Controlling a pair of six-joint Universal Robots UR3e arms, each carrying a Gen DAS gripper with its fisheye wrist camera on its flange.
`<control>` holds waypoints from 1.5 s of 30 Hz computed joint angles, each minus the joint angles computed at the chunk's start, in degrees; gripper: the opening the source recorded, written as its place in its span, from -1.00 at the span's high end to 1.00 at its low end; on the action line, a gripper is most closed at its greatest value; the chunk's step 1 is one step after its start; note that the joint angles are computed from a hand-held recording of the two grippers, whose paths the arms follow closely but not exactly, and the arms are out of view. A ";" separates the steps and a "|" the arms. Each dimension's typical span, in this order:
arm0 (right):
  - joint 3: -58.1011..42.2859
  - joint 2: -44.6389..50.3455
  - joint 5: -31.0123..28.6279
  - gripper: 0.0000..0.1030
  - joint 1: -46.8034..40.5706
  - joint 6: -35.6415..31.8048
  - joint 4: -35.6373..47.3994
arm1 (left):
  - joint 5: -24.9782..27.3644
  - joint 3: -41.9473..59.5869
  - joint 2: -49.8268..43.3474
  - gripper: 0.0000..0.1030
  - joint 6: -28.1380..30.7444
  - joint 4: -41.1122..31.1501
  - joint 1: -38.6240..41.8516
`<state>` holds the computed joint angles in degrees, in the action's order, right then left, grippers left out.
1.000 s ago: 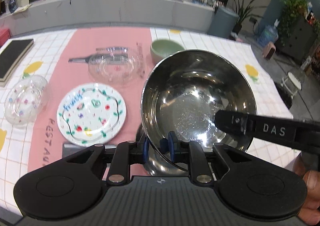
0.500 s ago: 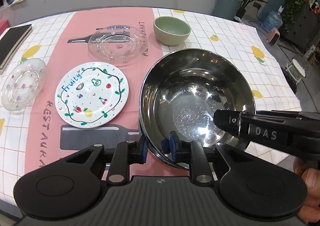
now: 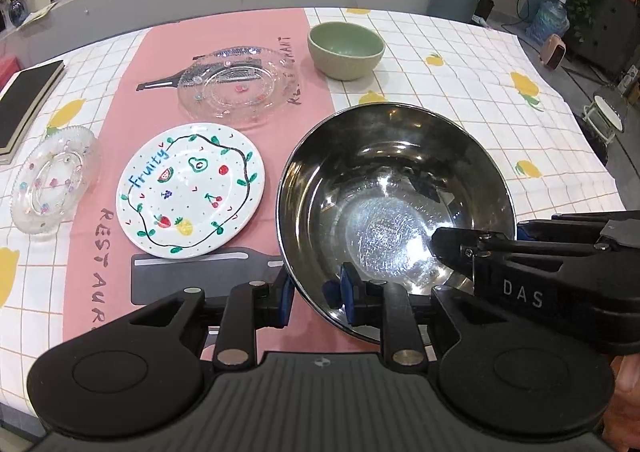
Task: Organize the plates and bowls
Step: 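Lower the blue bowl into the orange bowl and open both tools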
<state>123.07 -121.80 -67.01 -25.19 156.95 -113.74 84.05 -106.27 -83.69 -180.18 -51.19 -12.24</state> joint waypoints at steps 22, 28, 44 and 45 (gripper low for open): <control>2.20 -3.87 -1.84 0.28 -0.55 0.29 -4.56 | 1.00 -0.24 -1.17 0.41 -0.49 1.48 -0.62; 1.28 -5.76 1.65 0.77 -5.60 -3.05 0.49 | 0.40 -0.49 -0.63 0.41 -0.68 1.71 -0.31; -1.04 -4.55 4.11 0.24 -6.93 -3.18 2.04 | 0.56 -1.47 1.91 0.29 -1.24 4.50 0.42; -1.83 -4.86 5.50 0.23 -8.06 -3.45 2.95 | 0.52 -1.46 2.55 0.19 -1.10 5.15 0.61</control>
